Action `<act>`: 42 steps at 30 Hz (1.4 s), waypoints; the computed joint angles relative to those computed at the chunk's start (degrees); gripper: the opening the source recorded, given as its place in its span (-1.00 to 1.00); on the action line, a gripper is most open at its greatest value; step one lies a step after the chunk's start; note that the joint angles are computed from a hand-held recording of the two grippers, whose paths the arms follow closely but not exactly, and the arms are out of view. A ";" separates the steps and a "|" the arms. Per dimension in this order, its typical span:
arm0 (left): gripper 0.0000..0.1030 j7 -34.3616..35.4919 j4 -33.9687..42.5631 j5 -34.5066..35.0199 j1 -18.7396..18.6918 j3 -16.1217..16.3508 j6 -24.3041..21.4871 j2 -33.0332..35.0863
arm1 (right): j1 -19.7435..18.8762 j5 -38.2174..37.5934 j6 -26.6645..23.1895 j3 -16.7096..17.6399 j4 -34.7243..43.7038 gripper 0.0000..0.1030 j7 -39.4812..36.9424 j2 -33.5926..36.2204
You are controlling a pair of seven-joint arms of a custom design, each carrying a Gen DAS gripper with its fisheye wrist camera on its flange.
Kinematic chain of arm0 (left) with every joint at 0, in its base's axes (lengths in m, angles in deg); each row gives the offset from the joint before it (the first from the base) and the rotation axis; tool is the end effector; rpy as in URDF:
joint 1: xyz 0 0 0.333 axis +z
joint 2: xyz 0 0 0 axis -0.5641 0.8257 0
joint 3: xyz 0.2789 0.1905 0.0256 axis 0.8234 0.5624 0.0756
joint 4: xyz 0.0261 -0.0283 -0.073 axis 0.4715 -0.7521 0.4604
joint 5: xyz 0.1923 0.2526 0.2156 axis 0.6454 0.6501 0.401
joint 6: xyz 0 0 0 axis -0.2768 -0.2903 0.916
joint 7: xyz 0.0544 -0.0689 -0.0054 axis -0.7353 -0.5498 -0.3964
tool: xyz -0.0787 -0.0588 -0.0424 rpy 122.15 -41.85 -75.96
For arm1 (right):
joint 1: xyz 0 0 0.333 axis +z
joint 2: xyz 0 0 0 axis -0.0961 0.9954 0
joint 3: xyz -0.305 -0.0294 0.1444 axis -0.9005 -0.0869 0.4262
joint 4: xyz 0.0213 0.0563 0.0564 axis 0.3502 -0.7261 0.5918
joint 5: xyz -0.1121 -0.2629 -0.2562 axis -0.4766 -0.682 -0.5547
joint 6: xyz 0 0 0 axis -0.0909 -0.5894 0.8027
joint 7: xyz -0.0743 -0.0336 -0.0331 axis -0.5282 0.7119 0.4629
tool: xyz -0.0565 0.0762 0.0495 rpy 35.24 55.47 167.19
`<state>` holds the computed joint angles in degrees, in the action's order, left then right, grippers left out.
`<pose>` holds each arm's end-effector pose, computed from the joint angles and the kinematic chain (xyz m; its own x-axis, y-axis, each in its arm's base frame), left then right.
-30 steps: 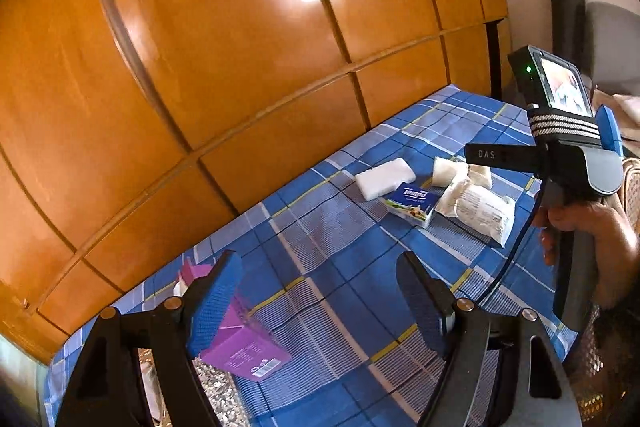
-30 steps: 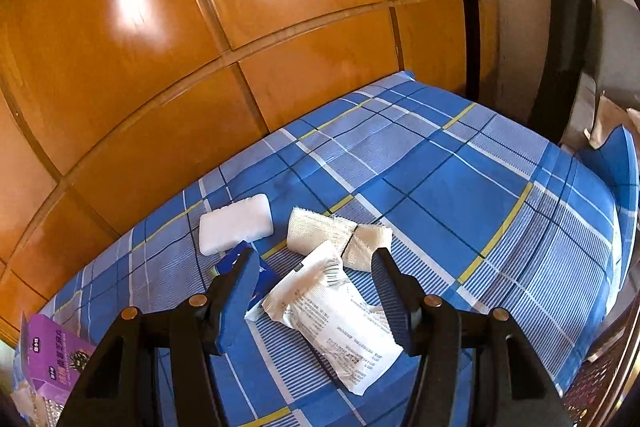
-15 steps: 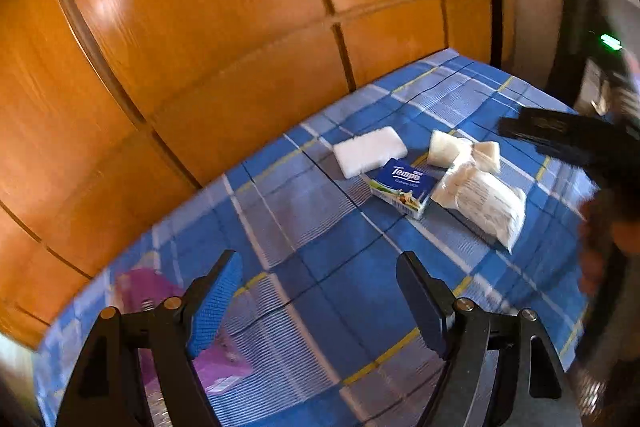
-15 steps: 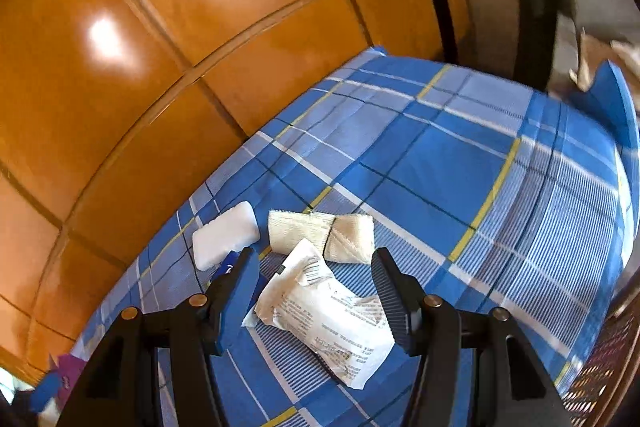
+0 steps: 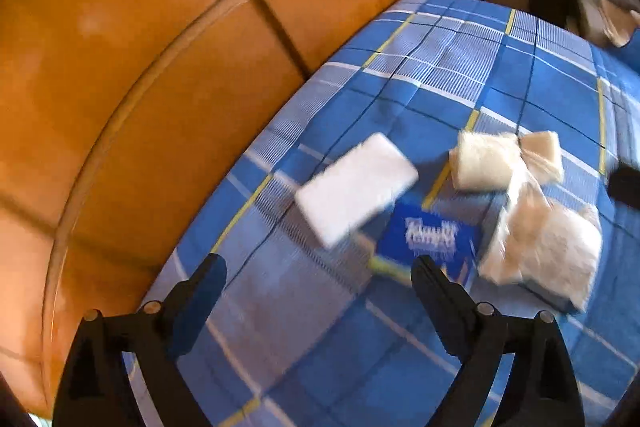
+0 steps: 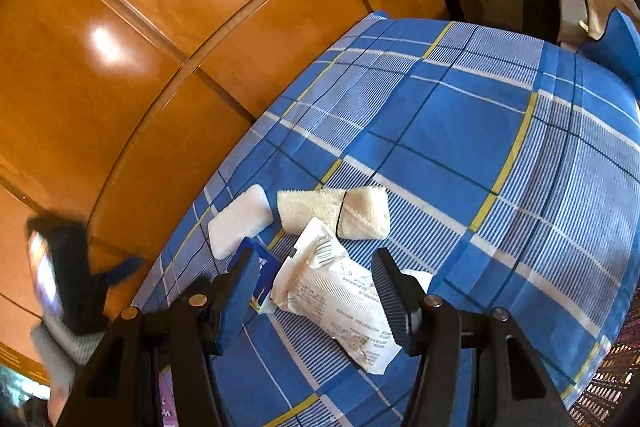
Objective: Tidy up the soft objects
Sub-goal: 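Lower the left gripper toward the white rectangular sponge, then close the left gripper on the white sponge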
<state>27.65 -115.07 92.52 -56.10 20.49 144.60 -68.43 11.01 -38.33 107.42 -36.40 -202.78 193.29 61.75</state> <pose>0.6087 -0.3163 0.5253 -0.4447 -0.8016 -0.3997 -0.6715 0.5936 -0.4435 0.5169 0.2096 0.5149 -0.3144 -0.7919 -0.5235 -0.6835 0.5715 -0.4540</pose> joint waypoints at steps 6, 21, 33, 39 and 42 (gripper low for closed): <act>0.86 7.45 13.41 -7.90 -0.16 -0.85 -2.04 10.03 | 1.37 9.06 1.13 -0.53 -0.14 0.15 -8.07 0.55; 0.61 20.56 26.44 -17.91 -0.15 0.51 -11.10 20.46 | 1.34 14.24 1.20 -0.25 -0.49 0.15 -11.76 0.76; -0.44 10.99 11.46 -21.33 0.68 0.04 -6.76 9.00 | 1.27 12.89 -0.57 -0.06 0.34 0.15 -11.03 1.42; -0.31 18.23 12.26 -25.39 3.30 -2.70 -12.50 7.57 | 1.42 14.61 -0.83 -0.06 0.21 0.15 -11.94 1.44; 0.41 18.02 9.46 -22.96 2.70 -1.54 -8.46 5.50 | 1.72 18.01 -1.58 -0.05 0.79 0.15 -14.81 2.00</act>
